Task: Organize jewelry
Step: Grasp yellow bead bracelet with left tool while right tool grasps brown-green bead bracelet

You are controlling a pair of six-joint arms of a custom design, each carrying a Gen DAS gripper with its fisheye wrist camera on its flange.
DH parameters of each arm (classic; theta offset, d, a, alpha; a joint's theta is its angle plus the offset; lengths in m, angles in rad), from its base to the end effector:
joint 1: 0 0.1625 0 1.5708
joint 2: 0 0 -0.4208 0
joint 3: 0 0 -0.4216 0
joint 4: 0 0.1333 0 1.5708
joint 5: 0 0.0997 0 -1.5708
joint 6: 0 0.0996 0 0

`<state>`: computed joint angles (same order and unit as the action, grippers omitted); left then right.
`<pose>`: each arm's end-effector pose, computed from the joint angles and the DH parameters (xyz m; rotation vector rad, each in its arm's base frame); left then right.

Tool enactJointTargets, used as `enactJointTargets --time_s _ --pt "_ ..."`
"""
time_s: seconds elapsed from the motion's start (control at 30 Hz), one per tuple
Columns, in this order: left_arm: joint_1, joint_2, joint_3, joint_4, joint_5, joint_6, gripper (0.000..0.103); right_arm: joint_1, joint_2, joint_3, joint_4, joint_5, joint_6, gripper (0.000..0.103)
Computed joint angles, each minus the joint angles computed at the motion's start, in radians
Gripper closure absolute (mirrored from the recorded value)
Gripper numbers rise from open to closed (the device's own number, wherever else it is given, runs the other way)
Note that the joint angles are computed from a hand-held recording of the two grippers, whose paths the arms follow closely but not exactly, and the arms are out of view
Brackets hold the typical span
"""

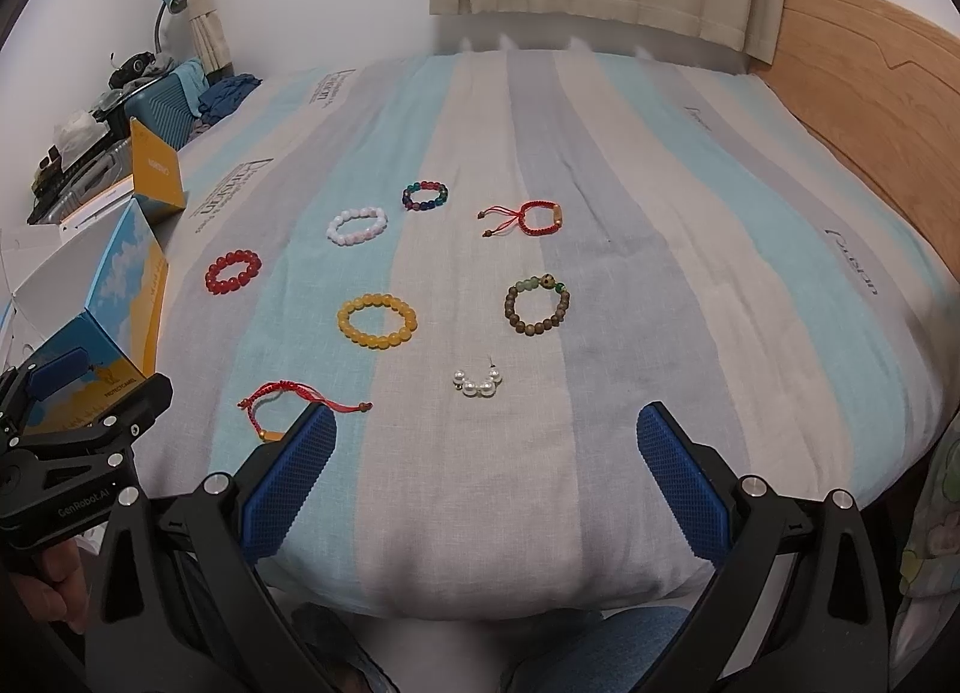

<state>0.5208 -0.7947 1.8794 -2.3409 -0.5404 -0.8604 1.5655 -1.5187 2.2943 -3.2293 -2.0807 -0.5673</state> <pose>-0.3862 -0.4737 0.0105 0.4016 2.1537 -0.8088 0.0823 -0.4538 0.3094 0.3628 -2.2706 0.8666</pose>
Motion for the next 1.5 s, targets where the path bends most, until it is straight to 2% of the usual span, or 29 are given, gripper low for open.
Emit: enactJointTargets --time_s 0.23,0.43,0.6,0.77,1.0,1.13,1.2,1.27,1.37,1.43,1.5 --pt "0.02 0.018 -0.001 -0.043 -0.016 0.048 0.006 -0.017 0.003 -0.006 0.016 0.024 -0.028 0.006" --pt "0.068 0.069 -0.036 -0.109 -0.05 0.115 0.006 -0.047 0.054 -0.073 0.049 0.011 -0.036 0.006" --pt "0.127 0.157 -0.14 -0.193 -0.076 0.268 0.006 -0.071 0.131 -0.17 0.079 0.004 -0.053 0.01" --pt "0.192 0.258 -0.286 -0.219 -0.111 0.39 0.006 -0.104 0.227 -0.297 0.144 -0.015 -0.04 0.012" --pt "0.273 0.356 -0.449 -0.15 -0.164 0.44 0.019 -0.139 0.34 -0.45 0.275 -0.047 0.004 0.024" --pt "0.292 0.376 -0.475 -0.149 -0.185 0.462 0.021 -0.158 0.379 -0.506 0.349 -0.05 0.04 0.036" --pt "0.295 0.378 -0.476 -0.157 -0.19 0.461 0.021 -0.17 0.389 -0.525 0.39 -0.036 0.073 0.038" --pt "0.296 0.379 -0.478 -0.153 -0.19 0.457 0.022 -0.171 0.399 -0.532 0.383 -0.033 0.072 0.038" --pt "0.292 0.381 -0.482 -0.143 -0.197 0.46 0.032 -0.168 0.404 -0.537 0.383 -0.031 0.072 0.047" --pt "0.289 0.384 -0.488 -0.134 -0.201 0.468 0.04 -0.166 0.404 -0.541 0.393 -0.035 0.073 0.059" --pt "0.288 0.383 -0.492 -0.127 -0.212 0.471 0.056 -0.166 0.4 -0.544 0.404 -0.039 0.075 0.07"
